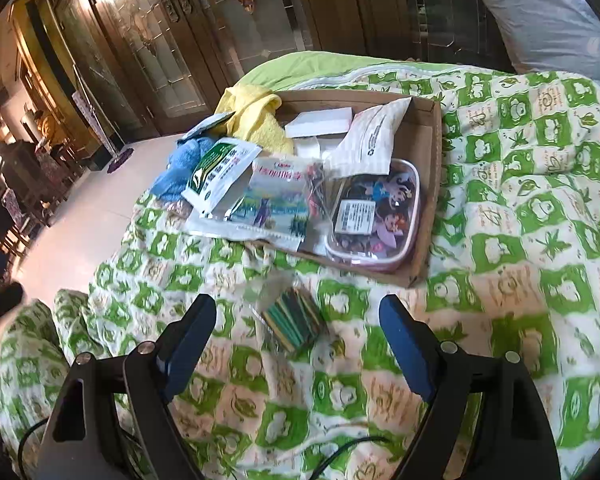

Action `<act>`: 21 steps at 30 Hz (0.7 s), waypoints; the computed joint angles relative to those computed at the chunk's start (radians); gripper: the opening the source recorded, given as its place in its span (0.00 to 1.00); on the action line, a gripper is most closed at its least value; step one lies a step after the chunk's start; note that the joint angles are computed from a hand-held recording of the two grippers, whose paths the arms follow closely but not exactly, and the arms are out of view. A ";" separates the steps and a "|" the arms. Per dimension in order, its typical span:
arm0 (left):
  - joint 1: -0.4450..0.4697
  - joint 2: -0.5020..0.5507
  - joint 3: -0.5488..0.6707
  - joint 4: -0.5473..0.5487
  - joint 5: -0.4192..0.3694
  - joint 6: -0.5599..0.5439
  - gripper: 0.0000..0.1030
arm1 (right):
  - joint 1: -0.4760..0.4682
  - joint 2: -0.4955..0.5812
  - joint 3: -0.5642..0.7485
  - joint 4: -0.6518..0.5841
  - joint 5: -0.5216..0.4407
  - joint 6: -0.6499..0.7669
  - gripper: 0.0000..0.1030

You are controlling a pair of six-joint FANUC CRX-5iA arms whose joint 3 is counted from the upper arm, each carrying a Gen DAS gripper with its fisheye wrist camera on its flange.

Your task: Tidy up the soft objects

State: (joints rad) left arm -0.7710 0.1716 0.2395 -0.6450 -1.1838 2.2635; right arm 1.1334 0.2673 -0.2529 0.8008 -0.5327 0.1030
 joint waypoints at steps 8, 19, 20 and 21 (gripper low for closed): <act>-0.015 0.016 0.023 0.045 -0.026 -0.015 0.70 | 0.020 -0.041 -0.075 0.119 -0.019 -0.149 0.87; -0.009 0.014 0.020 0.101 -0.028 -0.004 0.70 | 0.023 -0.078 -0.129 0.159 -0.017 -0.242 0.88; -0.010 0.013 0.021 0.100 -0.028 -0.003 0.70 | 0.024 -0.078 -0.129 0.157 -0.018 -0.240 0.88; -0.012 0.010 0.020 0.094 -0.026 0.002 0.70 | 0.025 -0.077 -0.128 0.154 -0.021 -0.237 0.88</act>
State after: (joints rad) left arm -0.7830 0.1819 0.2593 -0.5508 -1.2093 2.2657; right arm 1.1586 0.1902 -0.3808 0.9550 -0.5534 -0.1345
